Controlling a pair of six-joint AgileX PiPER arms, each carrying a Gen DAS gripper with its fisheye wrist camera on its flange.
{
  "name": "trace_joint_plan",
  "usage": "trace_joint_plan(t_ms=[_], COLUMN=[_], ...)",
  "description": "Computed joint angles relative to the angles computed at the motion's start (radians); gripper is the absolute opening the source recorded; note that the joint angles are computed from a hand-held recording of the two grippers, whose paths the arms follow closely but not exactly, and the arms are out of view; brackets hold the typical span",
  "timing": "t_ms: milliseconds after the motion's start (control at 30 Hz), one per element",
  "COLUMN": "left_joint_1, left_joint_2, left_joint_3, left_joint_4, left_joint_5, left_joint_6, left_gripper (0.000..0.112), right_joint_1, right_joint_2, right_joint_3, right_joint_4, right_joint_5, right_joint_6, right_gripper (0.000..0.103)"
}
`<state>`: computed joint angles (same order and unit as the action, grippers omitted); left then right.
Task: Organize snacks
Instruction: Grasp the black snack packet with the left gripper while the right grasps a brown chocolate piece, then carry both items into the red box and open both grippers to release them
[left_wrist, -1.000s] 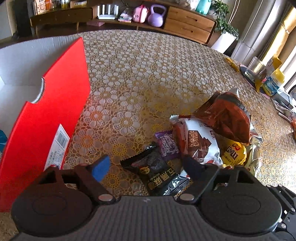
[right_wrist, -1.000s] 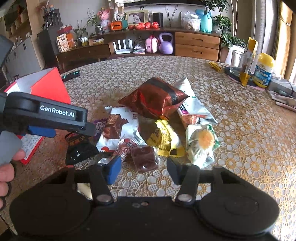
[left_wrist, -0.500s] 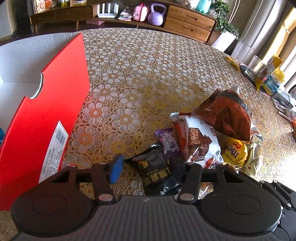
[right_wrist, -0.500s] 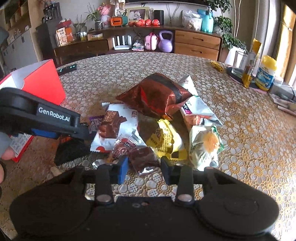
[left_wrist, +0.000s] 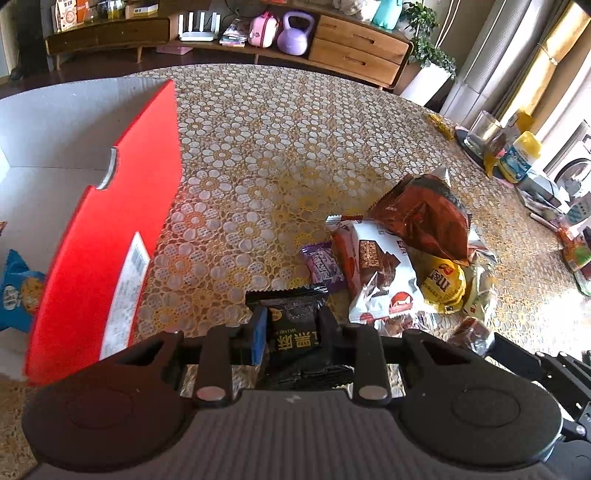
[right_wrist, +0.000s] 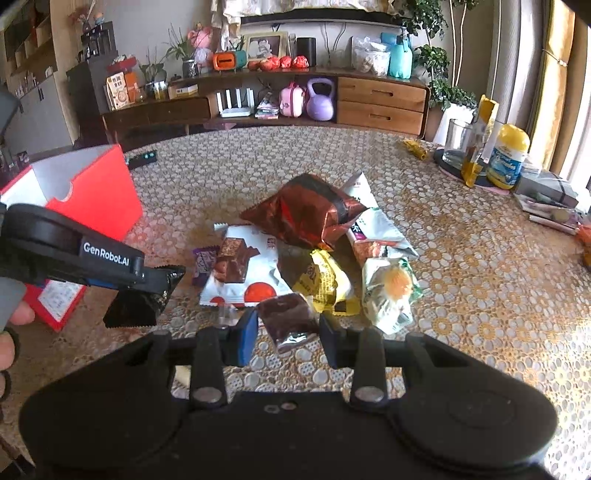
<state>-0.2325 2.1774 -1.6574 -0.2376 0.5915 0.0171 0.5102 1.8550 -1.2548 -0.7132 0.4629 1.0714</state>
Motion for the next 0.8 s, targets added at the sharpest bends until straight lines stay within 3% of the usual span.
trace_joint_plan(t_ms=[233,467,800], left_joint_1=[0.040,0.110,0.246], left_joint_2=[-0.135,-0.302,-0.446], left_joint_3=[0.153,0.280,0.298], left_joint_4=[-0.136,-0.286,-0.374], left_joint_5=[-0.023,0.006,0.094], left_joint_6=[0.194,0.410,0.597], left_gripper=[0.029,0.029,0.029], right_joint_1=[0.063,0.149,0.261], right_joint_2=[-0.109,-0.186,-0.136], right_joint_3=[0.048,0.009,-0.218], right_joint_4=[-0.025,-0.043,-0.018], right_joint_5=[0.035,0.119,0.220], right_joint_6=[0.030,0.021,-0.087], right_gripper=[0.035,0.035,0.035])
